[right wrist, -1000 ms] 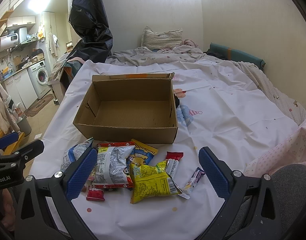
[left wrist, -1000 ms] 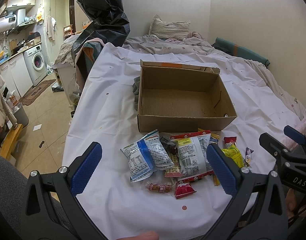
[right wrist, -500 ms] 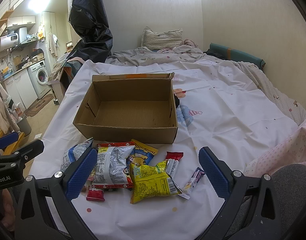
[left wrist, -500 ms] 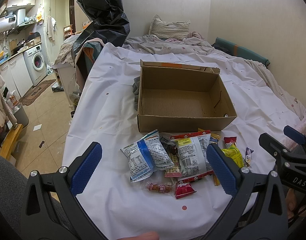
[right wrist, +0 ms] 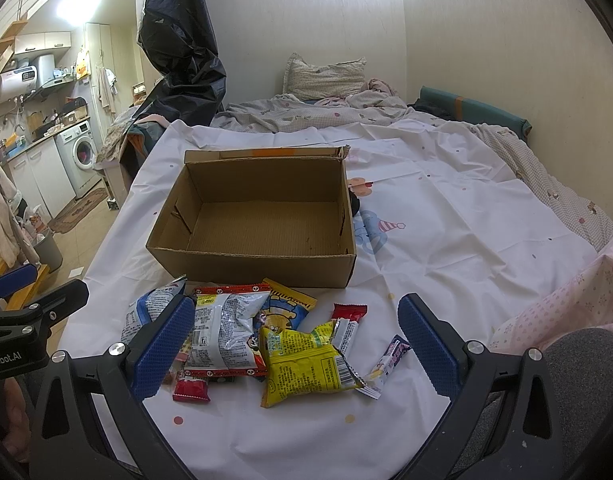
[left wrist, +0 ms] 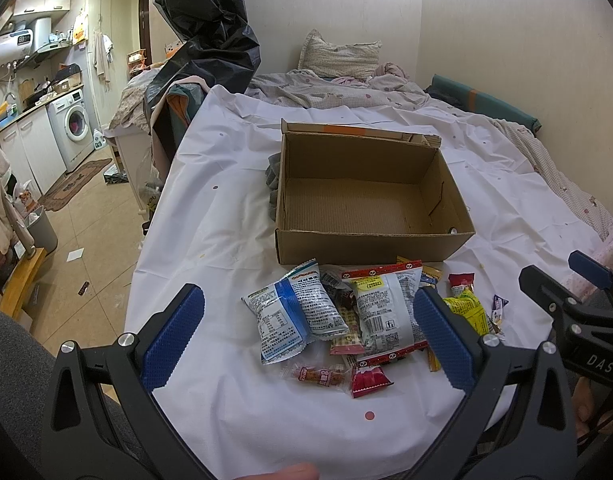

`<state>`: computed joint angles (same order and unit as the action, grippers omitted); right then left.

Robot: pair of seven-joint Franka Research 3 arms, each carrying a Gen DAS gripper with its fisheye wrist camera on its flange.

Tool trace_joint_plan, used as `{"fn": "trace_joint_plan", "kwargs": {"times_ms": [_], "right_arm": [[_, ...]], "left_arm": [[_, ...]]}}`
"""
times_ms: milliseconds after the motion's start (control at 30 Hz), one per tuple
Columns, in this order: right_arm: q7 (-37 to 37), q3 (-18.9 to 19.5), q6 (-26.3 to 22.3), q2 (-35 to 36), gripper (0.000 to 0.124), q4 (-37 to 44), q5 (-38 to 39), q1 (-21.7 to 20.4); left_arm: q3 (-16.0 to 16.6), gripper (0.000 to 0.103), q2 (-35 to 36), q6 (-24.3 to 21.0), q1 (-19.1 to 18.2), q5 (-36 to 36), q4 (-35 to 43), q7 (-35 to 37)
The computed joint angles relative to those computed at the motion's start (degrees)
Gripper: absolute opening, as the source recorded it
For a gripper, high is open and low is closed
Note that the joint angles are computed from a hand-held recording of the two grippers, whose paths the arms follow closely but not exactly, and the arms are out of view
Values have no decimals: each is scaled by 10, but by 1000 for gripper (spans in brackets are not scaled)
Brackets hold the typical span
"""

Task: Organize snacks

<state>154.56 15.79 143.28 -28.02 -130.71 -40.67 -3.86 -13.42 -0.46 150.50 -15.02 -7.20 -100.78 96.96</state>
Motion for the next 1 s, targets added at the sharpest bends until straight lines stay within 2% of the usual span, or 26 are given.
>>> {"fn": "trace_joint_plan", "kwargs": {"times_ms": [767,900,1000], "right_arm": [[-11,-9,5,1,103,3,18,5],[-39,-31,14,3,103,8,53,9],[-70,-48,6,14,103,21,87,6]], "left_arm": [[-1,103,0,-7,-1,-6,5,8],[-1,103,9,-31,0,-9,28,7],[-3,103,39,-70,0,29,77,-13]]}}
